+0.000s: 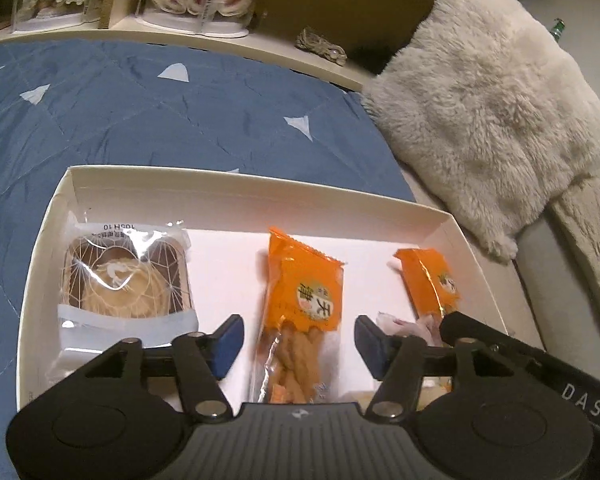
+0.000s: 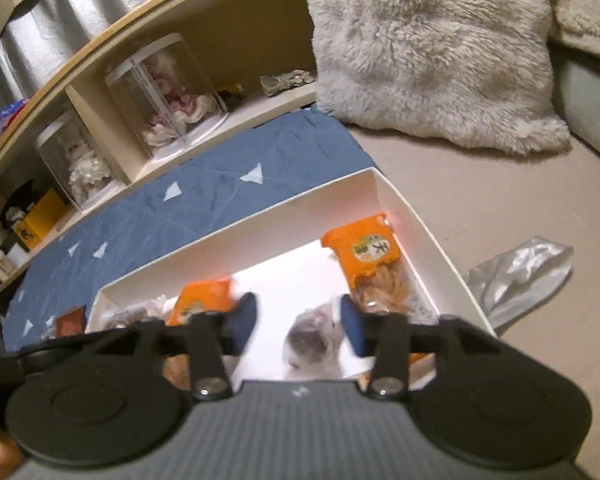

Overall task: Organize snacks
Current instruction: 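Lower both packets into the tray and open both tools, then lift both tools away from the tray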

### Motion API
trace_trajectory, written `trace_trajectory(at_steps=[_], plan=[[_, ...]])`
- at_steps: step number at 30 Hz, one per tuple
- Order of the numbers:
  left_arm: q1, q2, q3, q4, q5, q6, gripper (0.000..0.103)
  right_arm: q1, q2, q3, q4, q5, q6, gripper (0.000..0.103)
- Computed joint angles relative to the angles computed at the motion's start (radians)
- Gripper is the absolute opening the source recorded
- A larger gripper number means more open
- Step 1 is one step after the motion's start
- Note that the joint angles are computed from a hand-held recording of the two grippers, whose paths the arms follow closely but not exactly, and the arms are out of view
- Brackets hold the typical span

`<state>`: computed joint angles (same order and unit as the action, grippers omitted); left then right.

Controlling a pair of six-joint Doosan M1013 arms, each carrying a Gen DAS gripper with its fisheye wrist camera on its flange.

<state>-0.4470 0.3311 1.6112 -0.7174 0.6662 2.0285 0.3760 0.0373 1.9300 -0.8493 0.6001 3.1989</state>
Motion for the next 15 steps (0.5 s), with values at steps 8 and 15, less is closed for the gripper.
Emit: trace_trajectory(at_steps=[8,15], plan=[[0.006,-0.023,-0.001,0.037,0.039,0.012,0.067,0.011,-0.009,-0.013,0.060,0.054,-0.066,0.058],[0.019,-0.056,0.008,0.032,0.058,0.053,0.071,0.035,-0.024,-0.017,0.046,0.103,-0.060,0.063]])
